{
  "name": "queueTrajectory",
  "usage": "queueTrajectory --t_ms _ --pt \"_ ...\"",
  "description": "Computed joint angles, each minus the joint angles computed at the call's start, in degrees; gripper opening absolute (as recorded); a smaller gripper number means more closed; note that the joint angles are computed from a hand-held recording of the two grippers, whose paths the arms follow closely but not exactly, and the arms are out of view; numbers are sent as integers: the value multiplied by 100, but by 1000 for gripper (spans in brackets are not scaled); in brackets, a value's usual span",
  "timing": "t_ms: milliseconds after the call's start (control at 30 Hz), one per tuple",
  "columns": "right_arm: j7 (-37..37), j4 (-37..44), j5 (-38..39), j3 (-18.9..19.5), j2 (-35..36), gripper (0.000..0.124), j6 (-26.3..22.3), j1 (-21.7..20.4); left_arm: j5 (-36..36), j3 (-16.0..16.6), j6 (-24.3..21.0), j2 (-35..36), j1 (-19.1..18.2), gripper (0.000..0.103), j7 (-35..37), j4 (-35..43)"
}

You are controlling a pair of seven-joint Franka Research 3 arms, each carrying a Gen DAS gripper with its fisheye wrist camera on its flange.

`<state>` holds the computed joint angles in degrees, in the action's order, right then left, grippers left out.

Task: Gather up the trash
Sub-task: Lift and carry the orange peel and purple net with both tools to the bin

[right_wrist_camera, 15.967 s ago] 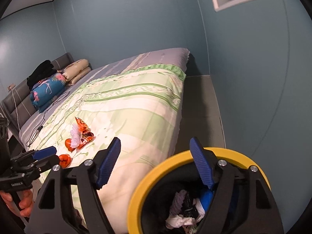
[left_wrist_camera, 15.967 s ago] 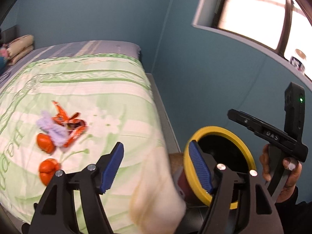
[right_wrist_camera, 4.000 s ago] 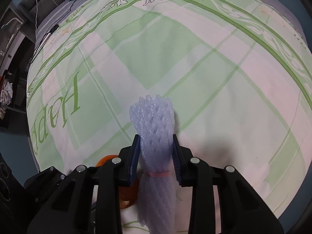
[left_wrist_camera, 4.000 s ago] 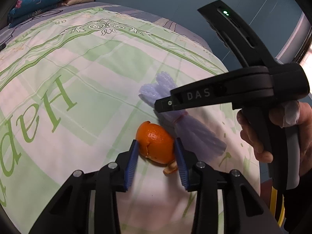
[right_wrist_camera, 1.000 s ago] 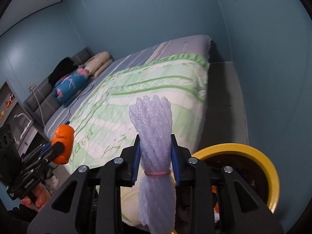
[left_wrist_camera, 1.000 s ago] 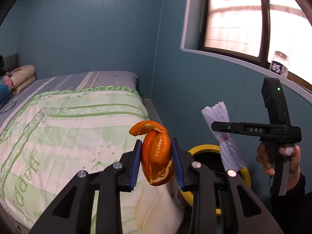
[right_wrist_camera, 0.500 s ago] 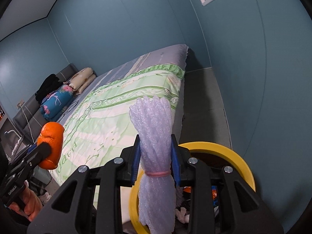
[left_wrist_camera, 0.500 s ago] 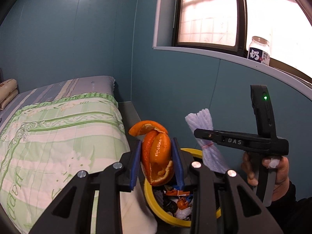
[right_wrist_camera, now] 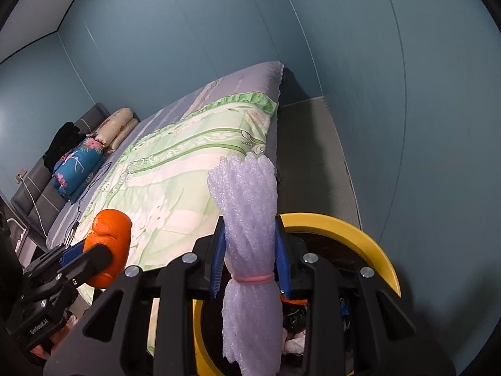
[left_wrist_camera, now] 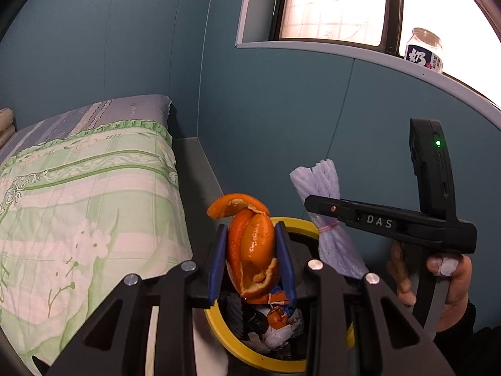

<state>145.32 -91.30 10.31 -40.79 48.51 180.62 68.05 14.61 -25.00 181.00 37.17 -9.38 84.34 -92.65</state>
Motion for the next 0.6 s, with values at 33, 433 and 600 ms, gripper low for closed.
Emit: queueTrajectory --t_ms 33,433,600 --pt "-13 -32 8 50 -20 27 20 -35 -18 -111 -91 75 73 29 40 63" --pt "80 209 -195 533 25 28 -328 -505 -511 -405 -719 524 175 29 542 466" --pt "251 351 -520 839 19 28 -538 -782 -724 -312 -968 638 63 30 693 607"
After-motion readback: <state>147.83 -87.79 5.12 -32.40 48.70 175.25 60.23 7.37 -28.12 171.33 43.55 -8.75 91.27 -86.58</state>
